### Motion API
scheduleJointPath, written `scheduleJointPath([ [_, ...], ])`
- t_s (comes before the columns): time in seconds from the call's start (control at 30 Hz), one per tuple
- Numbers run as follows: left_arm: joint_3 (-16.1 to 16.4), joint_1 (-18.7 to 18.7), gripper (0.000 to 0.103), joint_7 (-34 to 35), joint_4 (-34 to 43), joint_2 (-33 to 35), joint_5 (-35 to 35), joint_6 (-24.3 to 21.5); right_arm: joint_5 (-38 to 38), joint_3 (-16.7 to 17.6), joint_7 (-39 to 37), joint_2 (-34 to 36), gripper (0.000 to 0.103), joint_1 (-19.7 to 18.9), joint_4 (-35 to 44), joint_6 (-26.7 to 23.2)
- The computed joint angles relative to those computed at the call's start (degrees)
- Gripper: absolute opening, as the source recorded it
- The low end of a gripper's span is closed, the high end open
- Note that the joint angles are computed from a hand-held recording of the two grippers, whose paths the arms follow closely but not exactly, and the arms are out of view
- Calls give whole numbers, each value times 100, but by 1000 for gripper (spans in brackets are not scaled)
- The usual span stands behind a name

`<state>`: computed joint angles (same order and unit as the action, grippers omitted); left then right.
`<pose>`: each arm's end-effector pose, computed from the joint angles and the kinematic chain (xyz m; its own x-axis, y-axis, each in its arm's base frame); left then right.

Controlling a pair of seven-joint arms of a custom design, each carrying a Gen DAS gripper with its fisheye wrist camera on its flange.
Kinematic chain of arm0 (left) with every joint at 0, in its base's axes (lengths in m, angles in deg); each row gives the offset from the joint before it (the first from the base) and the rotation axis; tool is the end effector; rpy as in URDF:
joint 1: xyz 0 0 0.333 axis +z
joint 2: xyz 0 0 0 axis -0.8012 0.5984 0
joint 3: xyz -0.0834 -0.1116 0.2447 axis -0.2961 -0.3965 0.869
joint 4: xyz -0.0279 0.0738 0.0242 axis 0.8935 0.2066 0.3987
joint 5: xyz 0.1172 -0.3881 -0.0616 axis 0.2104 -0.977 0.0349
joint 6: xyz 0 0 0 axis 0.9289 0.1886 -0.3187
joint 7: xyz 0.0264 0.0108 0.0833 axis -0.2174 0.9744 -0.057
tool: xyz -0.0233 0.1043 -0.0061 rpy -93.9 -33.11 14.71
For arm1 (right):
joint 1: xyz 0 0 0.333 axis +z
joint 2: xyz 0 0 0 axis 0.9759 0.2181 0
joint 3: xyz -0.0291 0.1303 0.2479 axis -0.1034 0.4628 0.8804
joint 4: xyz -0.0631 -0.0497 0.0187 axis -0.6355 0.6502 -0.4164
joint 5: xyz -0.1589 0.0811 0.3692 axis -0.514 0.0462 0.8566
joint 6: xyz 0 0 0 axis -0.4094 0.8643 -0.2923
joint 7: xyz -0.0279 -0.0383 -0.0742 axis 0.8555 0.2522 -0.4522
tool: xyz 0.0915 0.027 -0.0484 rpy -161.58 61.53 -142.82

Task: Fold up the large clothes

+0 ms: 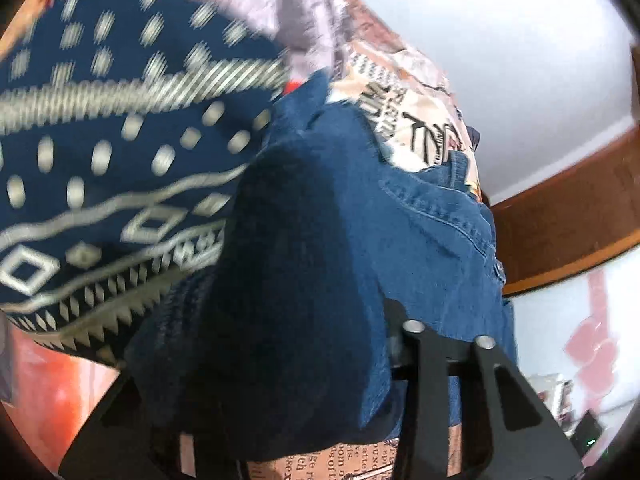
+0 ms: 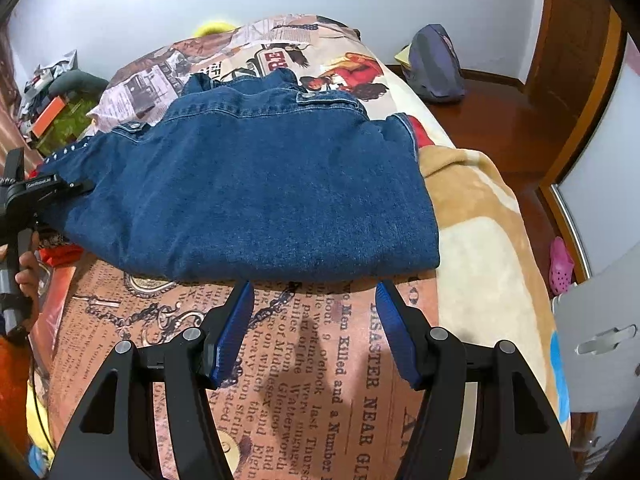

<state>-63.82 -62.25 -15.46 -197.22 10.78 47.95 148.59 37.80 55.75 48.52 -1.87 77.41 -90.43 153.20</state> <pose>0.4979 -0.1816 0.5393 0.5194 -0.6949 0.4973 -0.5944 -0.7119 -0.3740 0.4593 -0.0361 0.6094 0.3889 -0.9142 -0.1136 -0.8163 -0.2848 -0.5025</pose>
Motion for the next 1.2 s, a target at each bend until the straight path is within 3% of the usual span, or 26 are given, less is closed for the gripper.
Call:
scheduleJointPath([
  [0.07,-136,50,26,-155,93,-122,261,156,-31,29,57,-43,59,-6,18,-38],
  [0.23,-512,288,24,-609,300,-602,1202,460,88,88,61,-94,59,161,236,-133],
  [0.37,-849,490,24,-640,563,-1006,2120,-218,371,175,-26,-29,62,486,499,-239],
  [0.43,-813,453,24,-625,435,-1267,2244,-431,549,260,-82,2,69,687,553,-250],
  [0.6,-530,271,24,-633,-240,-1883,1961,-820,773,573,-156,200,70,1180,517,-249],
  [0.73,-375,252,25,-724,-798,-2190,1687,-791,709,771,-158,405,70,1440,394,-249],
  [0.83,-342,227,26,-817,-1084,-2431,1510,-800,537,827,-76,701,70,1518,469,-539],
  [1.0,-506,325,26,-755,-816,-2204,1587,-1039,947,561,-96,894,70,1488,573,-787],
  [1.2,-928,363,25,-37,826,-904,2321,-1441,1286,207,206,713,70,972,542,-598],
])
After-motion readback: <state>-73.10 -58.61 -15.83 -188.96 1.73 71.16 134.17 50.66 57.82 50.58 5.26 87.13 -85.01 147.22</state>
